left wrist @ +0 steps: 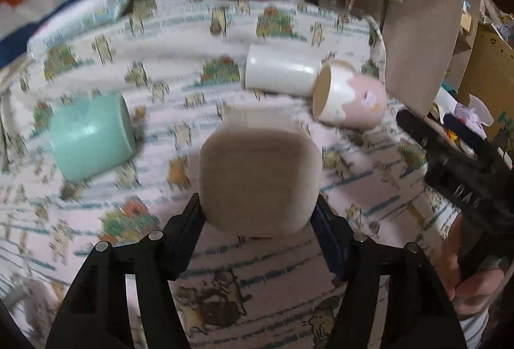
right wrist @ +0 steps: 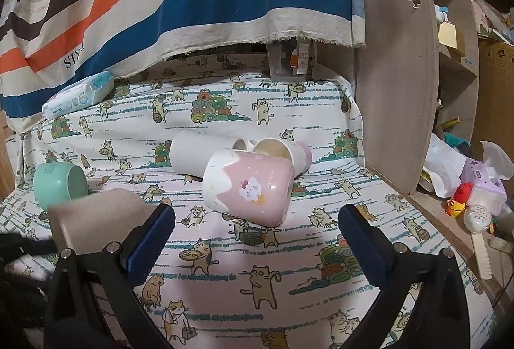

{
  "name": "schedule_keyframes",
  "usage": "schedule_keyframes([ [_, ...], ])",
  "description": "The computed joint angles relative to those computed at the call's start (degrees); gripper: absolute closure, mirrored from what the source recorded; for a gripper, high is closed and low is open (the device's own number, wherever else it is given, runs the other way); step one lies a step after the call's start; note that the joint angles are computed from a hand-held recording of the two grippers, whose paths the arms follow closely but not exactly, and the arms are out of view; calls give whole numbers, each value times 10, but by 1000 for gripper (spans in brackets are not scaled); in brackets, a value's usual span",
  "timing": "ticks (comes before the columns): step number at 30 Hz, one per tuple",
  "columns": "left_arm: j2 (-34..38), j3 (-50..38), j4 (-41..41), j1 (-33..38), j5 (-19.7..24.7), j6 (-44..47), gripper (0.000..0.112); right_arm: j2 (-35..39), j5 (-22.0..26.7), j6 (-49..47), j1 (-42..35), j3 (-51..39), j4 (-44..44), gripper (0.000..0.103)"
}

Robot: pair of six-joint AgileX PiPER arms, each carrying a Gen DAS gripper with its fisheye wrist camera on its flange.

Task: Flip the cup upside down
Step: 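Lift the beige cup with the left gripper and turn its bottom upward, then set the beige cup down on its rim and open the left gripper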

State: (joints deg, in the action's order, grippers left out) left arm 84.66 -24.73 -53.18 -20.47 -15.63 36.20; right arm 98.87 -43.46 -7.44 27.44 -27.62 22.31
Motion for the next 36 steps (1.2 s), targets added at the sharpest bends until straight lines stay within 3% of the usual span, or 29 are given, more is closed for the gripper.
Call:
schedule_keyframes([
  [7, 1, -53, -97, 39, 55, 125, 48, 1, 21, -4, -7, -9, -1, 1],
  [14, 35, -106, -173, 48, 60, 216, 48, 2, 28, -7, -8, -14, 1, 1],
  [21, 65, -126, 3, 61, 52, 46, 48, 3, 29, -3, -11, -14, -5, 1],
  [28, 83, -140, 76, 67, 50, -23, 48, 3, 28, -2, -11, -13, -6, 1],
  [30, 84, -136, 151, 72, 46, -95, 48, 2, 28, -2, -11, -13, -6, 1],
  [33, 69, -108, 256, 71, 10, -197, 47, 2, 28, 3, -12, -12, -11, 1],
  [36, 42, -69, 247, 55, -50, -186, 38, 1, 26, 5, -12, -11, -15, 1],
])
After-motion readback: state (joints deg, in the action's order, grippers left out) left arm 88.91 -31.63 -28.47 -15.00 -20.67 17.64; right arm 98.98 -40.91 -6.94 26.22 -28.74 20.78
